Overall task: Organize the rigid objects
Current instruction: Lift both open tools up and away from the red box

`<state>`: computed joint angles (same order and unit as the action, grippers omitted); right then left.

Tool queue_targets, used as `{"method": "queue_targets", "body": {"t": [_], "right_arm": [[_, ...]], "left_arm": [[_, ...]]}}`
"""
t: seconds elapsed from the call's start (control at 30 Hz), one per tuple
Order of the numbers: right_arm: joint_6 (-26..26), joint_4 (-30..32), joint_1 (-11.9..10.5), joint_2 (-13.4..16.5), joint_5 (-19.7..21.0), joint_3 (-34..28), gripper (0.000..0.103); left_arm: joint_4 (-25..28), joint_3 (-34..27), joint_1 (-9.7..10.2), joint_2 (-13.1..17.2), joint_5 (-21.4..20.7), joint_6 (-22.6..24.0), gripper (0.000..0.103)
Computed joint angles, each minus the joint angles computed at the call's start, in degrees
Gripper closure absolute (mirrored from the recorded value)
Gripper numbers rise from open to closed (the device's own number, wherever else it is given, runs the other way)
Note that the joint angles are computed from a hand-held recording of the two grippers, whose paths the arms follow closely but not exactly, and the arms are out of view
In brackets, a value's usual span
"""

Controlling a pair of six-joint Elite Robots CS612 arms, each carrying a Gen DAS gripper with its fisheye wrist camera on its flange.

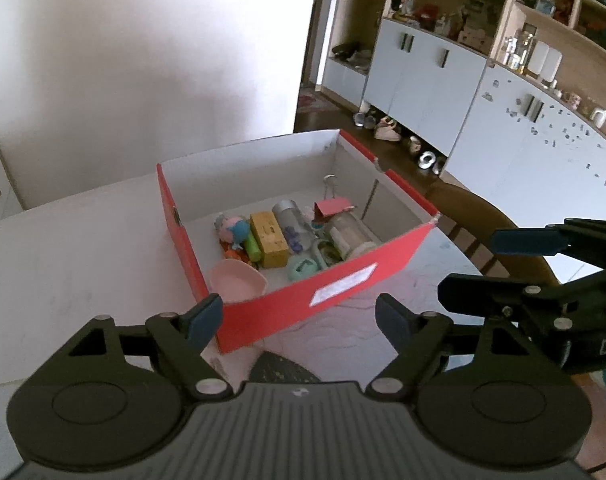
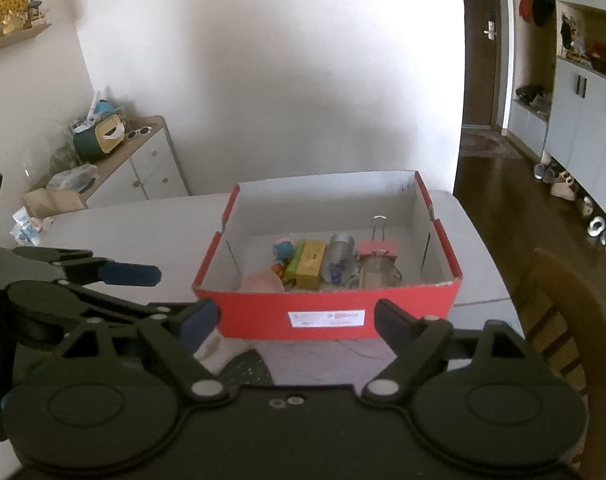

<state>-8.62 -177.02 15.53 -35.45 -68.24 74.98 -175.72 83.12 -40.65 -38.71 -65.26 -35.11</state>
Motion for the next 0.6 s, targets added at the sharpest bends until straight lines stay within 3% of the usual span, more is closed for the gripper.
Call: {"method": "queue_targets", "body": {"t": [0.23, 0.33, 0.6], "right_arm": [[2.20, -4.34, -0.19, -1.52, 0.00, 3.65, 0.005], [2.42, -6.80, -0.25, -2.06, 0.13, 5.17, 0.001], [5.45, -14.57, -0.80, -2.92, 1.26, 9.18, 0.000]], "left_arm": [[-2.12, 2.94, -1.11, -1.59, 0.49, -0.27, 0.013], [-2.93, 3.76, -1.57, -1.93, 1.24, -0.33, 0.001], [-4.52, 6.31, -3.04, -2.88, 4.93, -1.54, 0.000]]}}
